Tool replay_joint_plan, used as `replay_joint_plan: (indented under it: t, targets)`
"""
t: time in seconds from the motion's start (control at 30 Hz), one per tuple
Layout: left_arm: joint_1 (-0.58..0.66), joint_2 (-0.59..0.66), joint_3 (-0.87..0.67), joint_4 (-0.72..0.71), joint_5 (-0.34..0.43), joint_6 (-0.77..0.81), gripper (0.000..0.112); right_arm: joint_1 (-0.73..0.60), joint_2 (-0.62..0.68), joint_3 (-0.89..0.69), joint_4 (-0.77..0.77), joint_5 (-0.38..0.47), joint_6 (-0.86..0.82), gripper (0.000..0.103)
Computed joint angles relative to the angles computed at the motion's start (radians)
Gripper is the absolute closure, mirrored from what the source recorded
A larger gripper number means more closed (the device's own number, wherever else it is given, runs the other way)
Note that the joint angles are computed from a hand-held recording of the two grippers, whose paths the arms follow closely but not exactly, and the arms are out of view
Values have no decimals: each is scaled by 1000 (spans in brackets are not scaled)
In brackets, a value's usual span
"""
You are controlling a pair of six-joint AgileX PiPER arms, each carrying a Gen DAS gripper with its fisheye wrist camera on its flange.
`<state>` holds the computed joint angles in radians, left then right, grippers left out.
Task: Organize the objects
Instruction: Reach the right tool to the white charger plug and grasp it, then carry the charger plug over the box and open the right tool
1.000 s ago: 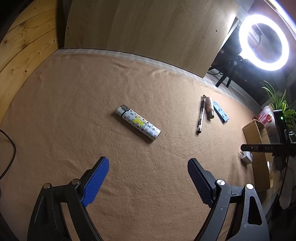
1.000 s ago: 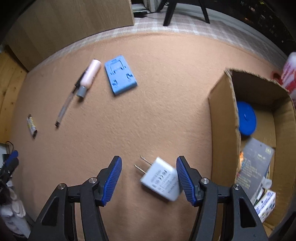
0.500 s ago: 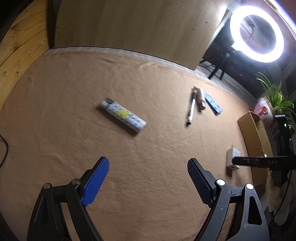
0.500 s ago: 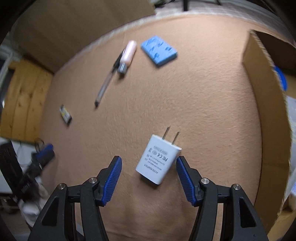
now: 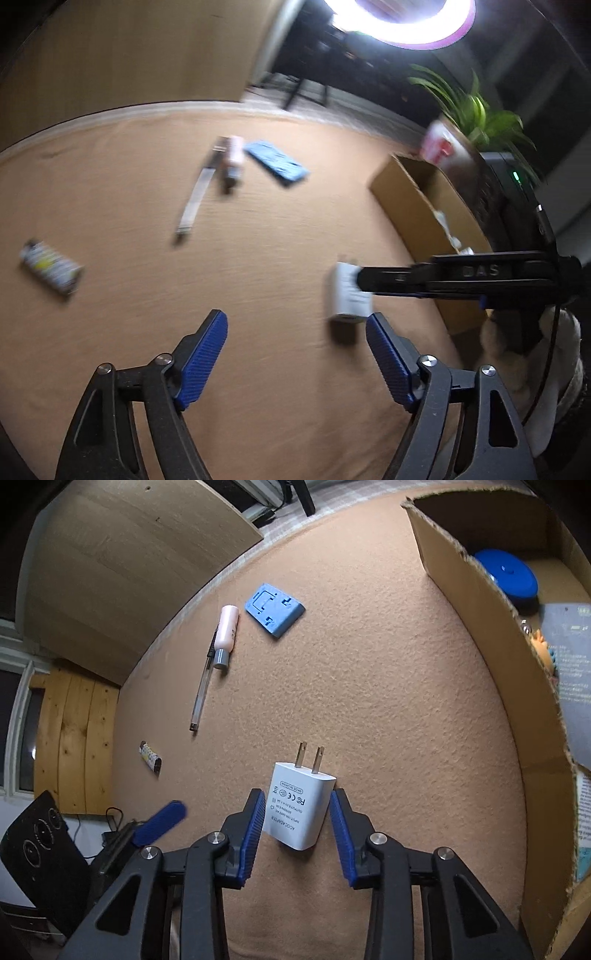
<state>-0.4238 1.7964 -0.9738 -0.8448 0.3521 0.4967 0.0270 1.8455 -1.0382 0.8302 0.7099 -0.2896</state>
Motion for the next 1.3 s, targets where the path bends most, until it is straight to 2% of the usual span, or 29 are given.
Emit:
replay_joint_plan:
  t: [0.2,0.33,0.57,0.7,0.9,1.1,1.3]
  targets:
    - [-63,108,-139,83,70,-61,41,-1,25,-10,11,13,-21,71]
    - [-77,163,-205,111,108,-73,53,-4,38,-17,22,26,-52,76]
    - [-111,212,-262,200,121,-153,62,9,42,-29,3,23,-63,77]
    - [-112,208,-258,199,117,-167,67,8,23,-10,8,11,-77,78]
    - [-131,173,-249,198,99,-191,68,-24,-64,51,42,3,-124,78]
    - [-187,122,-284,324,96,-323,67,-86,-201,121,52,13,-161,78]
    - [-262,125,-392,423,125,-427,67,-194,-332,187,38,49,-183,78]
